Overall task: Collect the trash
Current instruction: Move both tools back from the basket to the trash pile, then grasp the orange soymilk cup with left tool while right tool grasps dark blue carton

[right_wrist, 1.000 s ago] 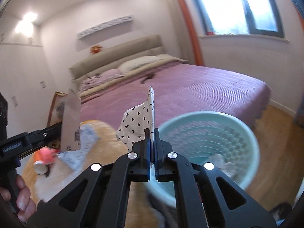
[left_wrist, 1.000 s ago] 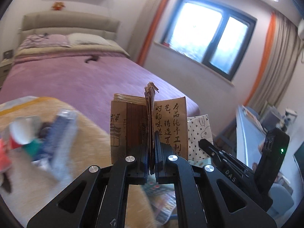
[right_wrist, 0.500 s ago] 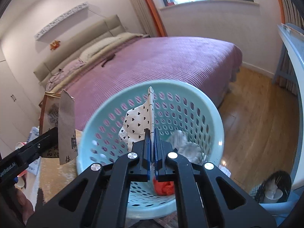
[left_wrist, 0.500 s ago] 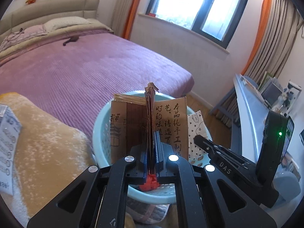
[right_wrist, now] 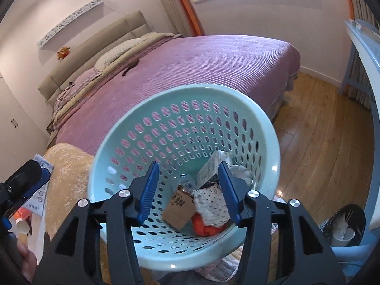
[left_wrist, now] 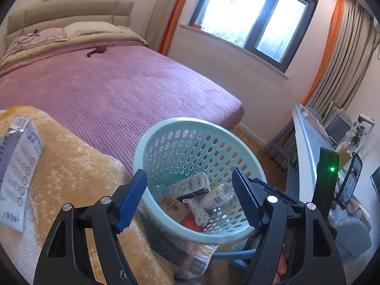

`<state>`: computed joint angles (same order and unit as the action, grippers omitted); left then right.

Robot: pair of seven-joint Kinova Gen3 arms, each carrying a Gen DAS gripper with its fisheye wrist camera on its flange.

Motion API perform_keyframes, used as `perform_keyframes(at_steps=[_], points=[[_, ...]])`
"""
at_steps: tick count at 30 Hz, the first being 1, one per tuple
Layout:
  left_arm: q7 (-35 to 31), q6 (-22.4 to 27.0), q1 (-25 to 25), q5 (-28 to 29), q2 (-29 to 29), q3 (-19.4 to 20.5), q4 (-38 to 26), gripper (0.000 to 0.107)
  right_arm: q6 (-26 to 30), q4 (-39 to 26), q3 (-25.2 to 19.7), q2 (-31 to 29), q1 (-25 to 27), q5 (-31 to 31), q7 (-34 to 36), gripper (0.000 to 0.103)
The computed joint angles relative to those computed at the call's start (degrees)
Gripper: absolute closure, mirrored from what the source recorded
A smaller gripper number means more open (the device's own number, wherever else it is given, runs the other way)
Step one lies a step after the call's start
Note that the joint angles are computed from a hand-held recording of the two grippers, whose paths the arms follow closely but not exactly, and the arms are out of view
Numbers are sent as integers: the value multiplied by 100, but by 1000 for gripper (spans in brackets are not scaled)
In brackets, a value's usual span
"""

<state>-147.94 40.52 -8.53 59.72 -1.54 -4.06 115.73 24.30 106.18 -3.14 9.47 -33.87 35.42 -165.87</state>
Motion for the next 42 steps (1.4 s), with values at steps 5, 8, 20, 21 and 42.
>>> perform_keyframes(at_steps=[5,8,20,21,42], points=[[-186,177,-95,136,-354,-221,140,35,-65,-8,-883,-117,653,393,-197,52],[-279,260,-149,169,-665,-431,243,35,-10,-65,-1528,-157,1060,818,-506,50],[-435,795,-505,160,-1542,-1569,529,35,316,-679,-1937,-64,504,1215,-239,42],[-467,844,-545,141,-1592,-1680,547,35,328,-760,-1931,-21,412,1175,-127,41],[-283,1991,-1860,-751,-576,-3887,-528,35,1733,-4061,-211,1903,-2177,-1021,2222,28]])
